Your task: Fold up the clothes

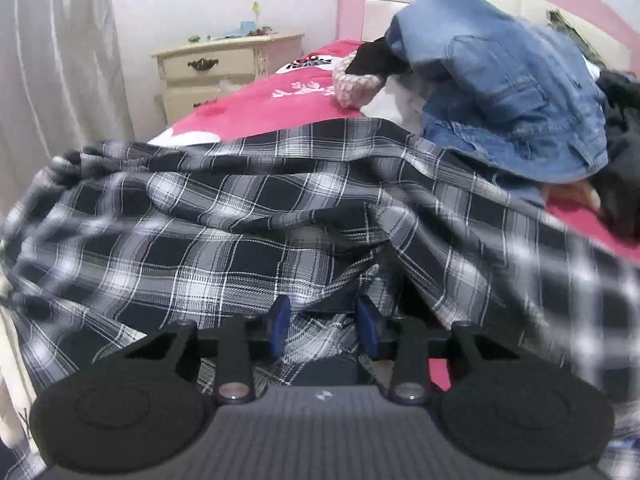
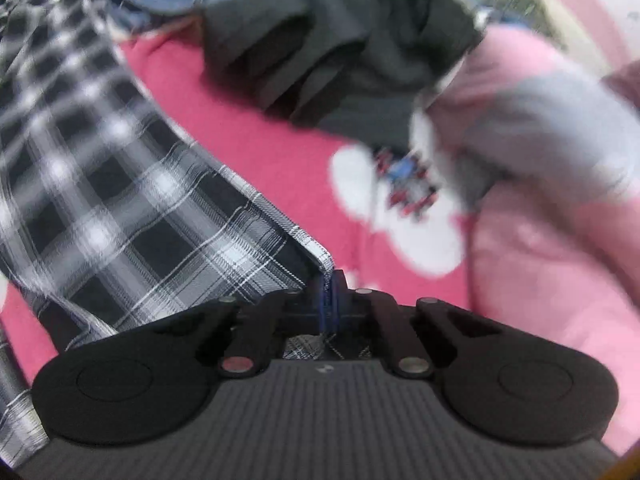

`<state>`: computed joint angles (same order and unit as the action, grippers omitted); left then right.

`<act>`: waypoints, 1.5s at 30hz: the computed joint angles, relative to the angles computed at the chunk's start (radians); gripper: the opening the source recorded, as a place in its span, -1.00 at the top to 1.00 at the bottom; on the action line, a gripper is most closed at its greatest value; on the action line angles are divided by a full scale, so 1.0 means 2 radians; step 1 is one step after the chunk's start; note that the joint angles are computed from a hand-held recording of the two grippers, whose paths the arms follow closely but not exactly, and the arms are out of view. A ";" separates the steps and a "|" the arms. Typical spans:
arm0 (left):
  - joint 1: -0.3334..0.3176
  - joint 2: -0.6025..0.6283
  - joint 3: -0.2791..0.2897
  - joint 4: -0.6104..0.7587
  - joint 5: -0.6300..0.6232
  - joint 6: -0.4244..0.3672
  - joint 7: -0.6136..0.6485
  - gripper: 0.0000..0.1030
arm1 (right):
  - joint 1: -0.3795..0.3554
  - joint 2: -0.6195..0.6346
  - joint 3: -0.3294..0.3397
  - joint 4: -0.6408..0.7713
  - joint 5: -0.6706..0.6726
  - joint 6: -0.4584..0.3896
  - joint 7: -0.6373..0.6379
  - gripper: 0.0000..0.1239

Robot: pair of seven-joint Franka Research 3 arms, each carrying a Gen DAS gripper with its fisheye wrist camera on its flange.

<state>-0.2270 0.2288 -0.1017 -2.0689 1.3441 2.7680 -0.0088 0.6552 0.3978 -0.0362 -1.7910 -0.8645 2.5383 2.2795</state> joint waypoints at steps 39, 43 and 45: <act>-0.020 0.018 -0.013 0.021 0.065 -0.066 0.042 0.29 | 0.014 0.003 0.033 -0.017 -0.031 0.061 -0.033 0.55; -0.020 0.022 -0.007 0.023 0.082 -0.051 0.028 0.74 | 0.014 0.035 0.037 0.018 0.028 0.042 -0.141 0.89; -0.022 0.021 -0.007 0.022 0.092 -0.054 0.024 0.86 | 0.031 0.037 0.021 0.023 0.025 0.029 -0.148 1.00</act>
<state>-0.2713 0.2714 -0.1153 -2.0245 1.5287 2.6607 0.0387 0.7180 0.4720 0.0064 -1.7450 -0.8149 2.5958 1.9839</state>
